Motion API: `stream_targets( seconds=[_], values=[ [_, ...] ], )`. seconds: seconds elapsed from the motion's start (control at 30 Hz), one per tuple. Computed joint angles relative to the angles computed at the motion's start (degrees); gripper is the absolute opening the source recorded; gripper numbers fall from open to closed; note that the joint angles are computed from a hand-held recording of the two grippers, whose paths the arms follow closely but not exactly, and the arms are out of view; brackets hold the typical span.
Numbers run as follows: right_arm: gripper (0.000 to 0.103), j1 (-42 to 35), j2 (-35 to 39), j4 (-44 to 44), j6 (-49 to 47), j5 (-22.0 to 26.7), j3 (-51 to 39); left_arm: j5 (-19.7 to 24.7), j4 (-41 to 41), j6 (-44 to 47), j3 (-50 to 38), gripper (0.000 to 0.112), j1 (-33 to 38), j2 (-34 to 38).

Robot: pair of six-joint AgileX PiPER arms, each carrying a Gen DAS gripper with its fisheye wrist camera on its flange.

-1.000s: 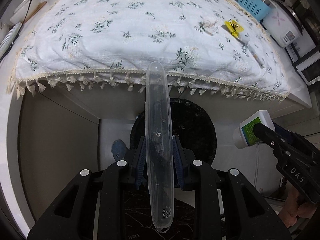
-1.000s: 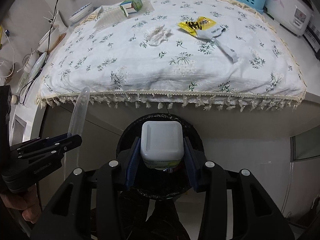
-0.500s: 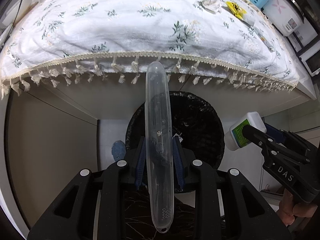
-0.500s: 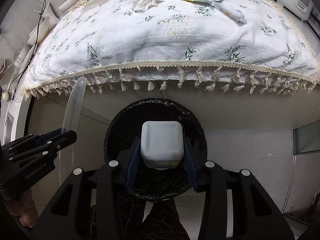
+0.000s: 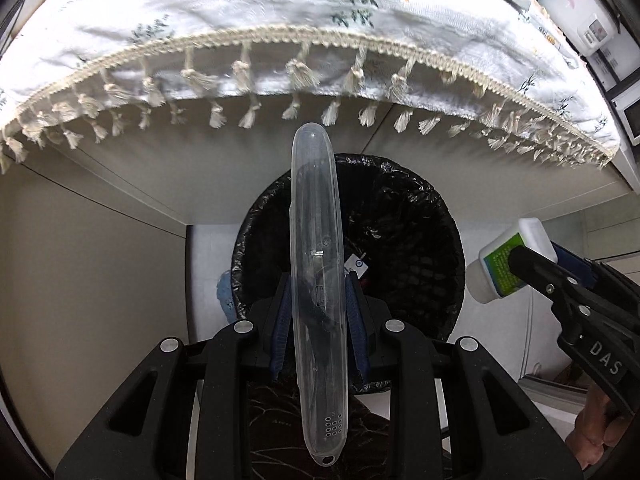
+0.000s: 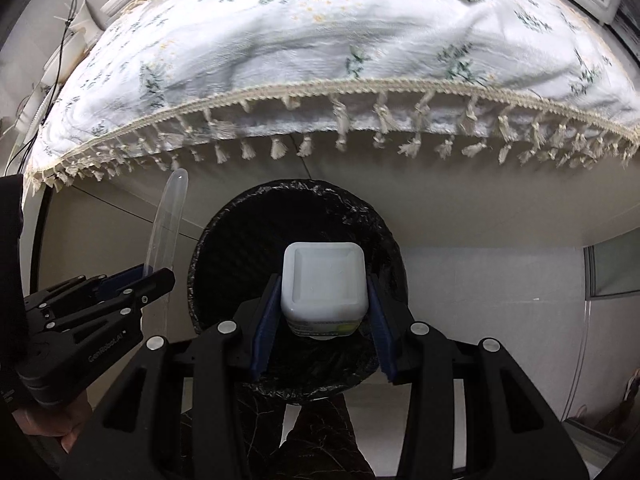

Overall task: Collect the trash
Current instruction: 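Carry the clear tube and white container over the black trash bin, then open the left gripper to drop the tube while the right gripper releases the white container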

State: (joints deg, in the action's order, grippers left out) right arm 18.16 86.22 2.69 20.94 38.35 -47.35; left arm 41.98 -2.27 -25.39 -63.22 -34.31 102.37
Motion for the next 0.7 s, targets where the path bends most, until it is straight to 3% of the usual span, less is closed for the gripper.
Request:
stream_targets(
  seconds=[0.5,0.7],
  values=[
    [0.040,-5.90,-2.91,-0.19,-2.10,2.57,-0.01,0.83,0.33,1.62,-9.50,0.030,-3.65,7.20],
    [0.040,-6.16,-2.01,0.87,-3.36,2.76,-1.52,0.88,1.79,0.30,-9.49,0.059,-2.91,5.83]
  ],
)
